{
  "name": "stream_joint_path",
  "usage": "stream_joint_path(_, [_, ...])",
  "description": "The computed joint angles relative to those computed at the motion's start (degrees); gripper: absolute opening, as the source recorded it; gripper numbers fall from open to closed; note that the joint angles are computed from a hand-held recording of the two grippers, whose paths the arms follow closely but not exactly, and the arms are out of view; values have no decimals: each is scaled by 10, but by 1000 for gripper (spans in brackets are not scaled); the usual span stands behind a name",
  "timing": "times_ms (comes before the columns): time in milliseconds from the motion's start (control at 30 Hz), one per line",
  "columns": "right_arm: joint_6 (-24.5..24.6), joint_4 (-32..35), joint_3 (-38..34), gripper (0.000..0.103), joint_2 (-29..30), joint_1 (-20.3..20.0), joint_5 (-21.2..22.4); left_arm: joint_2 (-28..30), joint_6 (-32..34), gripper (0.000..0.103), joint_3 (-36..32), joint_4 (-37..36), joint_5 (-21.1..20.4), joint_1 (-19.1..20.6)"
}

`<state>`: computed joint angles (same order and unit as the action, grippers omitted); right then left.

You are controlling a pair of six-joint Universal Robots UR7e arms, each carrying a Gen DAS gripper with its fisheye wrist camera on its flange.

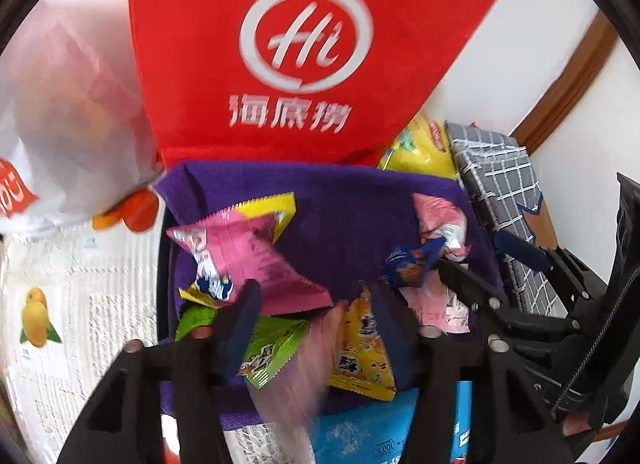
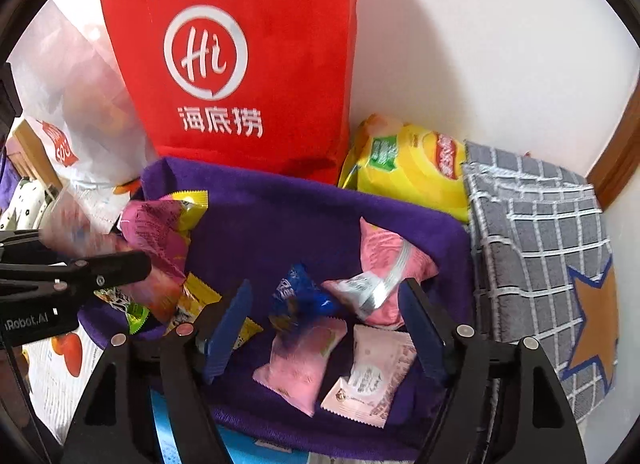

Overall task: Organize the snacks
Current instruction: 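Open both tools to drop the cookie bag and wafer packet onto the towel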

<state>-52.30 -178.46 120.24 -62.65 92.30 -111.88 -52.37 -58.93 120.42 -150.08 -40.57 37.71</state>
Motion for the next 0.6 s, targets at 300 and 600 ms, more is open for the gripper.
stream_joint_path(300, [11,-39,54,87,-59,18,-38,-21,-41,63,-8,81,27,-45])
stream_joint_path(600, [18,-67,115,88,-136,16,-53,-42,-156,70,-8,229,34,-112])
